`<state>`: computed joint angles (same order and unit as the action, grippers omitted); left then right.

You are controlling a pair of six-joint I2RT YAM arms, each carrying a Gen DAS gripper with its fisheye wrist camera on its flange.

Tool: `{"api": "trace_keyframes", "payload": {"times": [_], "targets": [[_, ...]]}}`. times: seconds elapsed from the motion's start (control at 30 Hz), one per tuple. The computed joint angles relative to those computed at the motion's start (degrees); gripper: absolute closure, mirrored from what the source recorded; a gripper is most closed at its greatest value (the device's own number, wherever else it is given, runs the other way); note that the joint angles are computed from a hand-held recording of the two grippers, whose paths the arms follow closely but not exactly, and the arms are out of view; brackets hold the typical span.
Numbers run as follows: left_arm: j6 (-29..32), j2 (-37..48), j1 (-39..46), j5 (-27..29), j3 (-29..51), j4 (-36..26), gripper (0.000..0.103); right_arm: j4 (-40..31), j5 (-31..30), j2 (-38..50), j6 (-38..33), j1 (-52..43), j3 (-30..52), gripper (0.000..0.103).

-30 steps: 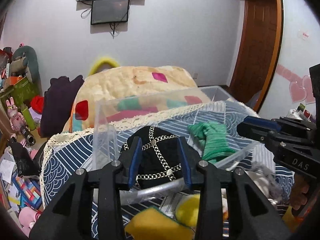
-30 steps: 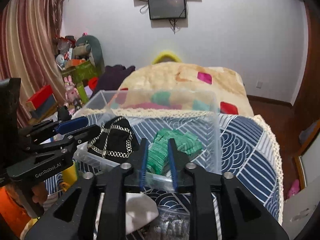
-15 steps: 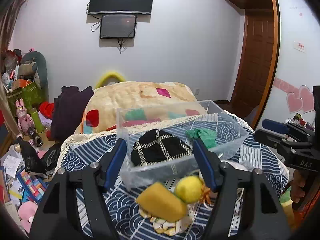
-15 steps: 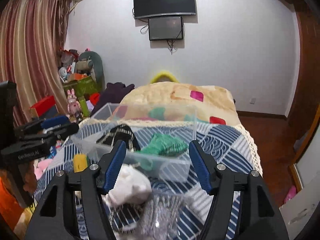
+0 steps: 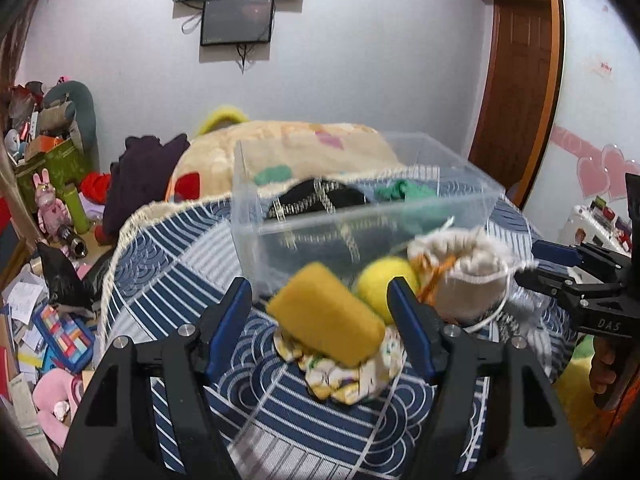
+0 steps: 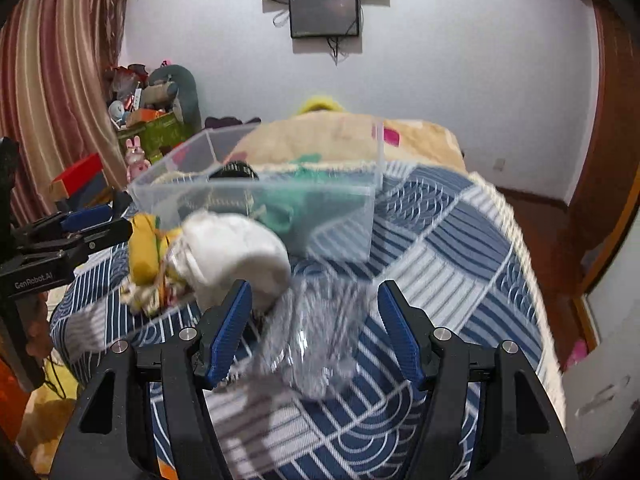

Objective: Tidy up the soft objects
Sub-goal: 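Grasp the yellow sponge with the left gripper while the right grasps the silver mesh pouch, then release the yellow sponge into the box with the left gripper while the right releases the mesh pouch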

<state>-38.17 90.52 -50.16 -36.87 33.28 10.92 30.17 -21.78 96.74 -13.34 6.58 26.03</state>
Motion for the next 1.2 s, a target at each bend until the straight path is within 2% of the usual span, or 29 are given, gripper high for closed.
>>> {"api": "trace_keyframes", "payload": {"times": [0.2, 0.27, 0.33, 0.53, 0.77, 1.2], "targets": [[-1.68, 4.01, 1.05, 2.51, -0.11, 3.32, 0.033, -0.76, -1.25, 3.88, 0.18, -1.04, 1.32, 0.041], [-2.07, 5.02, 1.64, 3.35, -0.39, 5.18, 0.037, -2.00, -2.27, 4.14, -0.37, -1.12, 1.66, 0.047], [-1.86, 6.04, 2.07, 3.86, -0.30, 6.40, 0.044, -2.82, -3.24, 4.62, -1.05, -1.28, 1.98, 0.059], [-1.56, 6.28, 1.71, 4.00, -1.50, 9.24, 0.051, -1.46, -3.41, 3.66, -1.35, -1.50, 0.63, 0.077], [-2.26, 2.71, 0.46, 3.87, -4.52, 10.84, 0.057, -0.83, -3.53, 1.89, -0.76, -2.24, -0.14, 0.080], [1.71, -9.23, -3.29, -3.94, -5.24, 7.44, 0.057, -3.26, -4.81, -10.34, 2.05, -3.57, -1.12, 0.080]]}}
